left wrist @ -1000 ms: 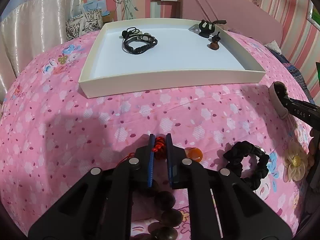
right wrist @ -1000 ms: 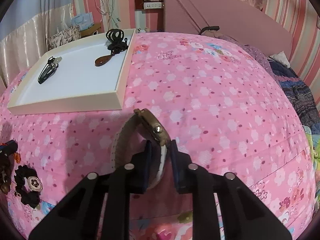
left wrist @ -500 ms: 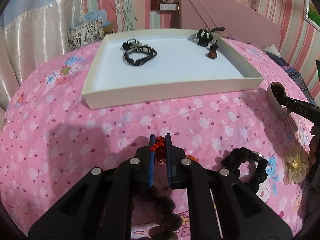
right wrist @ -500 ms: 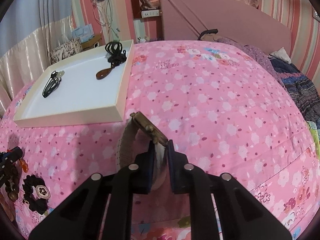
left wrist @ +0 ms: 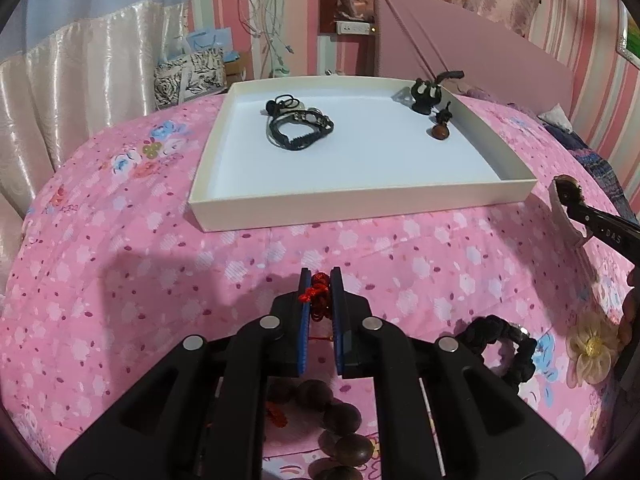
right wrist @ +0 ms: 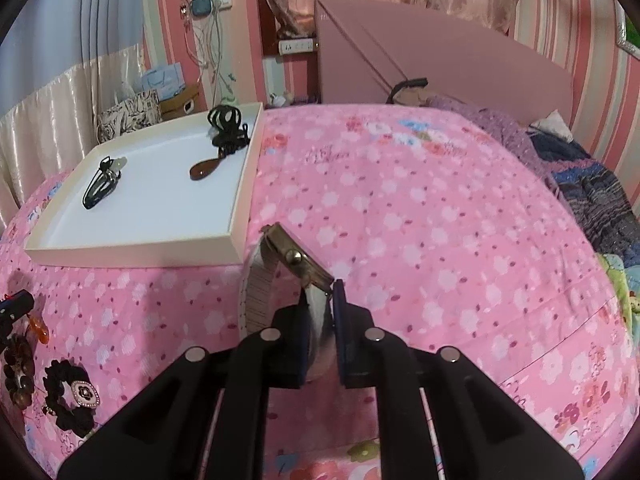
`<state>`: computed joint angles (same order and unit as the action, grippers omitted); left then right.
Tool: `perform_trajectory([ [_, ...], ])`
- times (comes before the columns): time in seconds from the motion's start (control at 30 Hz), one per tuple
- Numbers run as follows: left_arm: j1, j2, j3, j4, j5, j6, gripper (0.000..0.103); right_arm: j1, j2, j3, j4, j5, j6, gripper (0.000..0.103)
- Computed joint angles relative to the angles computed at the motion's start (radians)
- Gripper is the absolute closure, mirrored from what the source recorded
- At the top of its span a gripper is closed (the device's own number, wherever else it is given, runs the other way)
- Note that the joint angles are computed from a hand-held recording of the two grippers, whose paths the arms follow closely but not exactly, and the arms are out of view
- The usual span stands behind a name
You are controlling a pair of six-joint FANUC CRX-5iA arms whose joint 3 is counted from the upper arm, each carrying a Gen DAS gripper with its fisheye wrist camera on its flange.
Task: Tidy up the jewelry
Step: 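Carry both held items over the white tray and open both grippers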
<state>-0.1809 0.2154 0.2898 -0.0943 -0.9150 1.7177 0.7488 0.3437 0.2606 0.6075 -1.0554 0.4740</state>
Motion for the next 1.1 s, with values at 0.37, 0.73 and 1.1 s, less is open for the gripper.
perform_trajectory([
  [0.37, -0.008, 0.02, 0.077, -0.072, -0.037, 0.101, 0.096, 0.011, 0.026, 0.026, 0.057, -0.001, 0.013, 0.093],
  [0.73, 0.019, 0.048, 0.205, -0.013, -0.017, 0.048, 0.096, 0.01, 0.078, 0.202, 0.054, -0.013, 0.089, 0.093],
  [1.1, 0.051, 0.242, 0.448, 0.059, -0.094, -0.003, 0.096, -0.012, 0.403, 0.779, -0.084, -0.196, 0.232, 0.093],
])
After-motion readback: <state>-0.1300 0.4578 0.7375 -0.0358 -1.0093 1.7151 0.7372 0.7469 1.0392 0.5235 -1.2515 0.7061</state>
